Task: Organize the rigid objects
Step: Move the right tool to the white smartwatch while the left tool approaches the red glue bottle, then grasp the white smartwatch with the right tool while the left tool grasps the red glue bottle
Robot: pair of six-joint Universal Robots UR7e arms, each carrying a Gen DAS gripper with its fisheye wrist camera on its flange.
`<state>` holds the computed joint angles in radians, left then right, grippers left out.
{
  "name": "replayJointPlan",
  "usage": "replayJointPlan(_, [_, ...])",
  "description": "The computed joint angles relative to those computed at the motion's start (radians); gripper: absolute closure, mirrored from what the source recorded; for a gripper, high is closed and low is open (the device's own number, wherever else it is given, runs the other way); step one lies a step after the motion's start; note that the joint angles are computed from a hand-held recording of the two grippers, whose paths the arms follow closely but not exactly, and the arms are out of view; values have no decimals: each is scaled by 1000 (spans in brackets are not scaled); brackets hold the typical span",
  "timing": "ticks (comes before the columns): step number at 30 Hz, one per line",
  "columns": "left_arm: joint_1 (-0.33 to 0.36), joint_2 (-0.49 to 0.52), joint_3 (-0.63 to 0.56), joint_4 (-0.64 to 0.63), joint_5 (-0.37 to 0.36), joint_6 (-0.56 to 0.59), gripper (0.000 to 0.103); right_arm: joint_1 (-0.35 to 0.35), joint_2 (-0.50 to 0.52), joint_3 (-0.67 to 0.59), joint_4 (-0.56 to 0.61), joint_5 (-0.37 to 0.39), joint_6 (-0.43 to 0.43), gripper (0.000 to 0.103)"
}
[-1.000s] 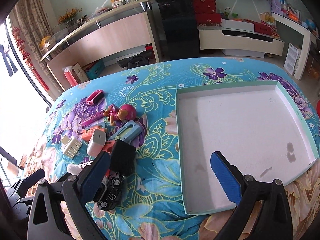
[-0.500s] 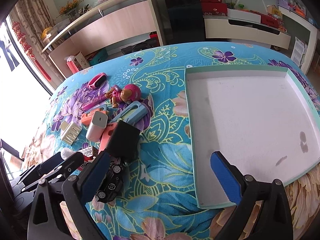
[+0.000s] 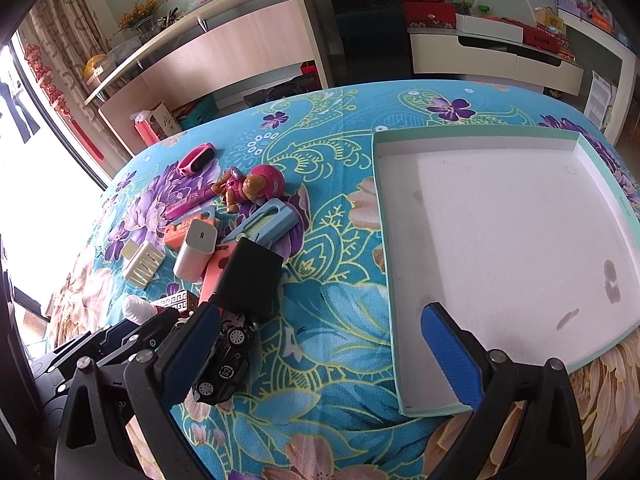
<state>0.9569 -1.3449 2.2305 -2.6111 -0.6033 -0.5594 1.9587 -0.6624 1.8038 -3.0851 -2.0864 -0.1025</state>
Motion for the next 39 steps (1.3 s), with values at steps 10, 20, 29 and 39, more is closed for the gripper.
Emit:
replayJointPlan(10, [-7, -38, 28, -65, 8, -5, 80, 11, 2, 2, -6, 9, -19, 3])
replayJointPlan(20, [-18, -157, 79, -63, 80, -140, 80, 28, 21, -12, 28, 13, -50, 3])
replayJointPlan(29, [-8, -197, 93, -45, 80, -185, 80, 57, 48, -22, 60, 54, -111, 4])
replayJointPlan(39, [2, -222, 99, -40, 68, -206, 80, 70, 63, -30, 110, 129, -152, 32])
